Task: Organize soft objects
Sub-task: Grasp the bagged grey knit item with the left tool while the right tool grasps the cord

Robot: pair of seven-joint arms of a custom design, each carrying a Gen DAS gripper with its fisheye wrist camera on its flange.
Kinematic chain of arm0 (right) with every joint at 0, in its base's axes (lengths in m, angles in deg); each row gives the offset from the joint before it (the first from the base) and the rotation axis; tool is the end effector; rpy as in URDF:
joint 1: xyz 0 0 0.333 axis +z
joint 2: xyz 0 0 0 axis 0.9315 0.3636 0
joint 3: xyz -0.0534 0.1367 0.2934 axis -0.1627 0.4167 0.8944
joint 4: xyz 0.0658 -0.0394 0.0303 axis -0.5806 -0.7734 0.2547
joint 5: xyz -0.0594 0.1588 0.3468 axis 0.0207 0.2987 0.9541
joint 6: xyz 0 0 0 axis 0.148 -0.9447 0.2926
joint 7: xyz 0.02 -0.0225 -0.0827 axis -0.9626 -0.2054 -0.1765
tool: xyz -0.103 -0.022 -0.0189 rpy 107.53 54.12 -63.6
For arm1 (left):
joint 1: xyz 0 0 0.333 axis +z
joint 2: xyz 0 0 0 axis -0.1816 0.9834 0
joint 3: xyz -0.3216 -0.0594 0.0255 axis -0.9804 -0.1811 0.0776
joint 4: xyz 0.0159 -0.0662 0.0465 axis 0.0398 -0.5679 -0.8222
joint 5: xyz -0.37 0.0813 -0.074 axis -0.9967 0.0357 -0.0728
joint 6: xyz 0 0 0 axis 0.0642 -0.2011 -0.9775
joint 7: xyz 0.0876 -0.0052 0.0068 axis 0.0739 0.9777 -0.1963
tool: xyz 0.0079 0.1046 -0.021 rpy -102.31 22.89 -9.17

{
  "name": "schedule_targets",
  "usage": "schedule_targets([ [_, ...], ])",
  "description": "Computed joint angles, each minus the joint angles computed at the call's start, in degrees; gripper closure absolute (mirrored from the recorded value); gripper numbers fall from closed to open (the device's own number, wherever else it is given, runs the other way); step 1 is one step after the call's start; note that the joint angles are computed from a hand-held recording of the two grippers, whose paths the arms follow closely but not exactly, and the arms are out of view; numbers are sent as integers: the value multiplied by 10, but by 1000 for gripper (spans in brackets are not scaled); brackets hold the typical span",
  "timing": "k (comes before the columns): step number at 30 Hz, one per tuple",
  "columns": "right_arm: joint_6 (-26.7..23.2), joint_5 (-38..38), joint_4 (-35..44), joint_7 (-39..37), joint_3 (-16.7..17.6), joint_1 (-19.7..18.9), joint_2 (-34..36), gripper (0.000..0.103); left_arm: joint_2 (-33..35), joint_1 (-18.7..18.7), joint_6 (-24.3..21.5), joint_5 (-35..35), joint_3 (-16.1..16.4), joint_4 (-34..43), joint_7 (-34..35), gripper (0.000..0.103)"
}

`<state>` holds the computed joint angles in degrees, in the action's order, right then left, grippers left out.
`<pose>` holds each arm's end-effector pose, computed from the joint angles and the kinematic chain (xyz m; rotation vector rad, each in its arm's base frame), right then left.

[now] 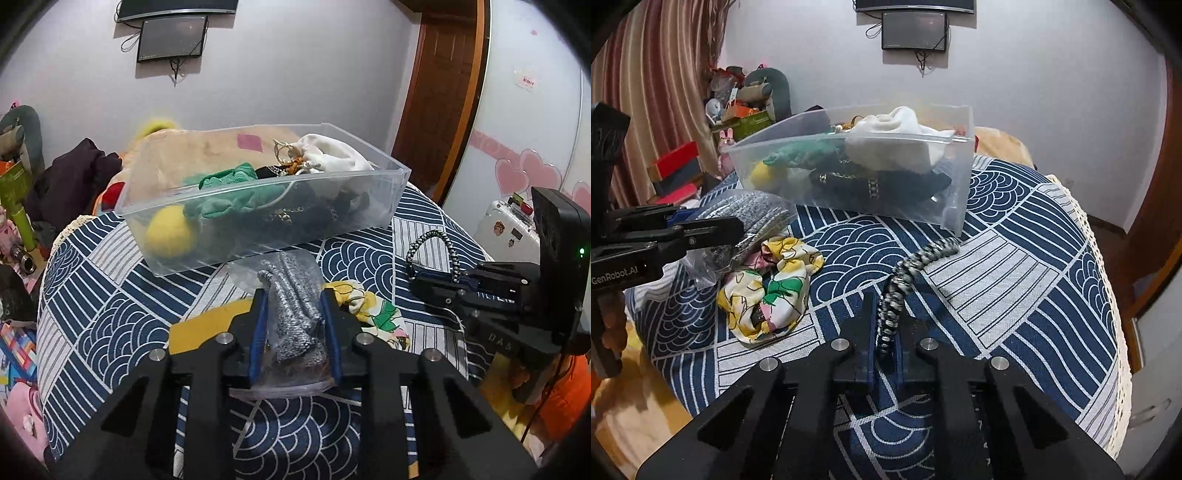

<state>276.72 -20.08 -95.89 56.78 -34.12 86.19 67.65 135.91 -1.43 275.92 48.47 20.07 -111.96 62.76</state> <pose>0.6499 0.1598 0.2371 -1.7910 1.5756 -0.7356 0.6734 -0.2647 0.2776 -1.2678 2.2565 -1.2227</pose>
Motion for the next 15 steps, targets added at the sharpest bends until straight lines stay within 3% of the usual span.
schedule_targets([
  [5,34,-34,-20,14,39,-39,-11,97,-7,22,16,7,-16,-16,-6,78],
  [9,62,-55,-35,24,49,-50,-26,97,-18,37,41,23,-23,-29,-26,78],
  [13,83,-74,-36,32,52,-58,-35,97,-36,32,75,38,-3,-34,-61,78],
  [15,90,-79,-31,35,51,-59,-37,97,-49,13,96,38,25,-33,-77,78],
])
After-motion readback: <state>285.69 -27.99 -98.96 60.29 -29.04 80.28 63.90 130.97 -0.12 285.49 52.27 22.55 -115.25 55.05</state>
